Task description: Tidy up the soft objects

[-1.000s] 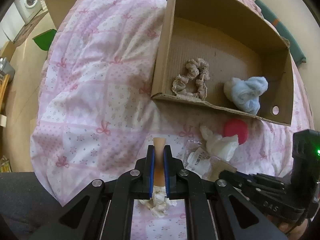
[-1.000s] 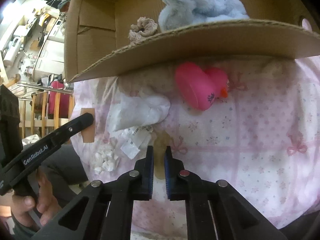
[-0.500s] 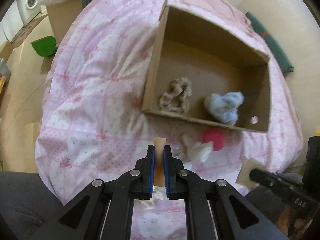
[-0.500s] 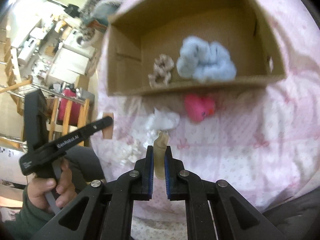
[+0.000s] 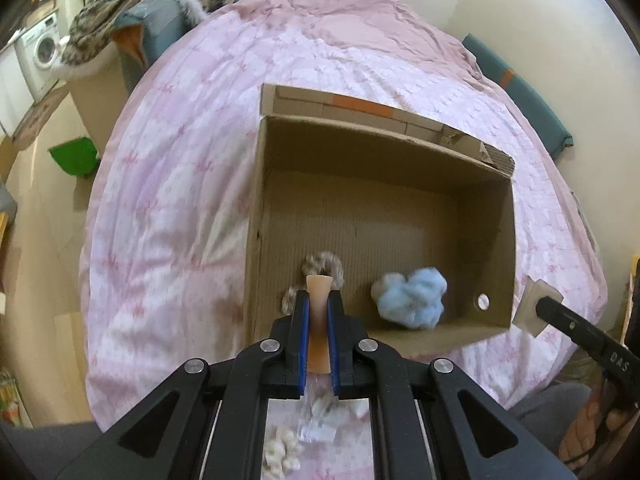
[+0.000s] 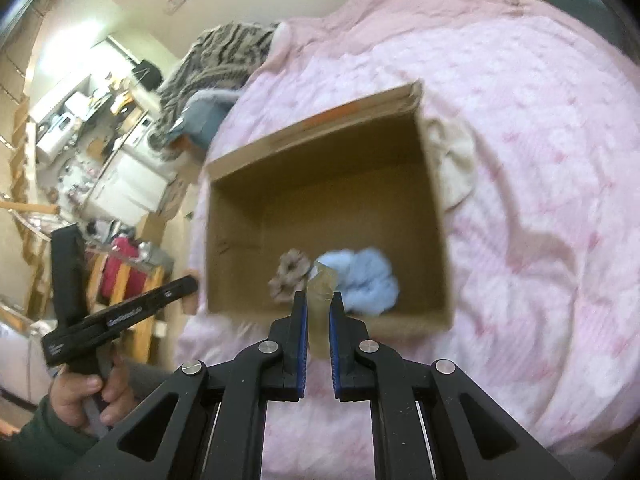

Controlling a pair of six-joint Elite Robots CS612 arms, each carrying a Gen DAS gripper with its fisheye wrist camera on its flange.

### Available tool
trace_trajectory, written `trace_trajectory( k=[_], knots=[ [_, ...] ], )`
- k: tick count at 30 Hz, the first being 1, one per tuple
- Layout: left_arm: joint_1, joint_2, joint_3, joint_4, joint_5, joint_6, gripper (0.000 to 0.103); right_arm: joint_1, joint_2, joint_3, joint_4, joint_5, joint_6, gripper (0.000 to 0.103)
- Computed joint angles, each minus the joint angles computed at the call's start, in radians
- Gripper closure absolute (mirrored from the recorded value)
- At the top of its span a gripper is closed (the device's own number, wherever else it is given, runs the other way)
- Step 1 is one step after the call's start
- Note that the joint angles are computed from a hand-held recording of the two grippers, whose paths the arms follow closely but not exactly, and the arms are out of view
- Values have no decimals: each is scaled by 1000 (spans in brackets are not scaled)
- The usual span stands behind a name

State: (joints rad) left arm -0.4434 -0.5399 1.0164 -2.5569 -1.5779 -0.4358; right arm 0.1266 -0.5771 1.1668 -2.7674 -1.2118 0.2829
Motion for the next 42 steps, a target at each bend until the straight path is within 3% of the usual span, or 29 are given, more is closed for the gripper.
trace_trajectory(
  k=[6,10,12,18,25,42],
  knots=[
    [1,55,-59,6,5,25,95,-9,48,-43,23,-2,42,92],
    [-3,72,-59,-32,53,31,95,-4,64,-66,47,-22,25,92],
    [-1,80,-70,-25,41,35,95,0,68,-73,55,-42,10,92],
    [5,84,-71,-31,21,3,95,5,83,-103,131,-74,11,92],
    [-7,77,-57,-35,53,56,95,8,86,-108,136,-92,6,91],
    [-8,72,-44,-51,43,53,93,8,85,-106,133,-92,-6,91]
  ],
)
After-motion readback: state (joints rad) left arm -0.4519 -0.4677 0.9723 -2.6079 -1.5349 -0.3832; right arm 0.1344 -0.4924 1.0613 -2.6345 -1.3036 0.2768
